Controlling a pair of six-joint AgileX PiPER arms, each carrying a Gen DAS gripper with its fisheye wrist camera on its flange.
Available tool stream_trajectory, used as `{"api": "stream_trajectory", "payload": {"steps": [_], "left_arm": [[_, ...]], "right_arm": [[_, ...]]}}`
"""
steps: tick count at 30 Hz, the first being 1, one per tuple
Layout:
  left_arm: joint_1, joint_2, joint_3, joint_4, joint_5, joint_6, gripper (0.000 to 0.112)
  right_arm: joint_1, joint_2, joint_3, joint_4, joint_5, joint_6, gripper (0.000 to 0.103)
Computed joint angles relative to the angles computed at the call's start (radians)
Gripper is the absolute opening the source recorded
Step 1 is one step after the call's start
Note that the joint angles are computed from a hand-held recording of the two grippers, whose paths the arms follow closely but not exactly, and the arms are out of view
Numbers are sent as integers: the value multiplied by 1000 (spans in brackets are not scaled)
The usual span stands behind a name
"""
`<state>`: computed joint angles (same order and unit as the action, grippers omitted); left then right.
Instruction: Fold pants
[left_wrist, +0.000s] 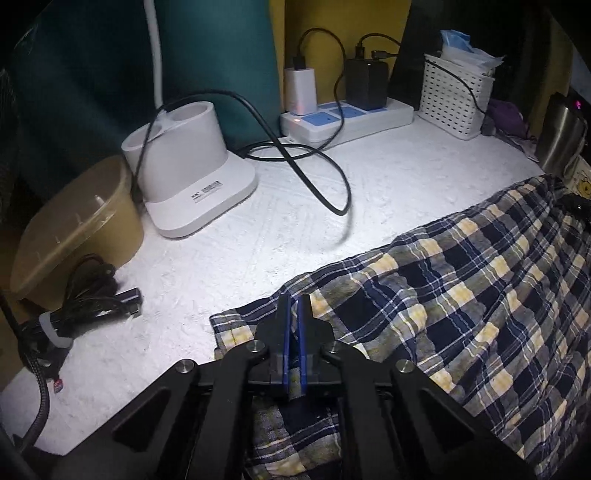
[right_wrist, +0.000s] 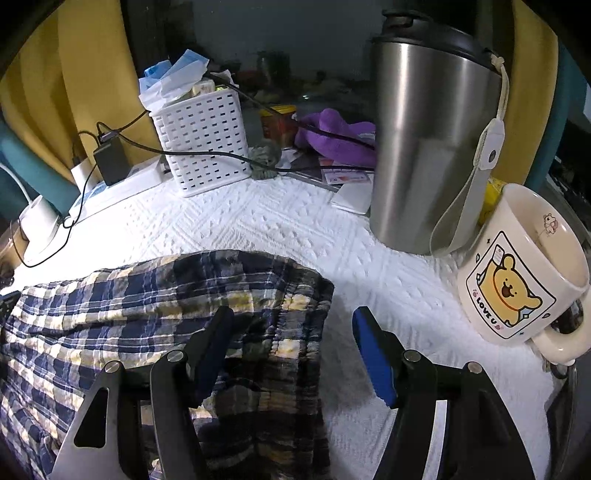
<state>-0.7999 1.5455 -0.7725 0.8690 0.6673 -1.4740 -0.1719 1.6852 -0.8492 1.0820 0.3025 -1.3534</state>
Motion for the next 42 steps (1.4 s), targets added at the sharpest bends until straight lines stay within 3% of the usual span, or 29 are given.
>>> {"api": "stream_trajectory", "payload": {"steps": [3,7,8,14,20,28,35,42], "left_arm": [[-23,8,-9,-4,47,-14,7],[-45,-15,21,22,62,-81,49],[-48,-21,33,35,57,-104,52],[-65,-19,57,84,47,-161,50],[-65,-25,66,106,3,-154,27],[-33,-30,71,111,0,-183,27],[-64,-111,93,101,111,-227,27],[-249,-250,111,62,314,-278,28]], "right_arm": [[9,6,-1,3,-9,-3,68],[19,10,0,3,-17,-5,68],[22,12,-2,-1,-20,-1,68],[28,15,-3,-15,-27,12,68],[34,29,-12,-59,-33,61,68],[45,34,-16,-119,-53,122,68],[37,-72,53,-108,-72,95,73],[-61,-272,172,-73,10,-3,78]]}}
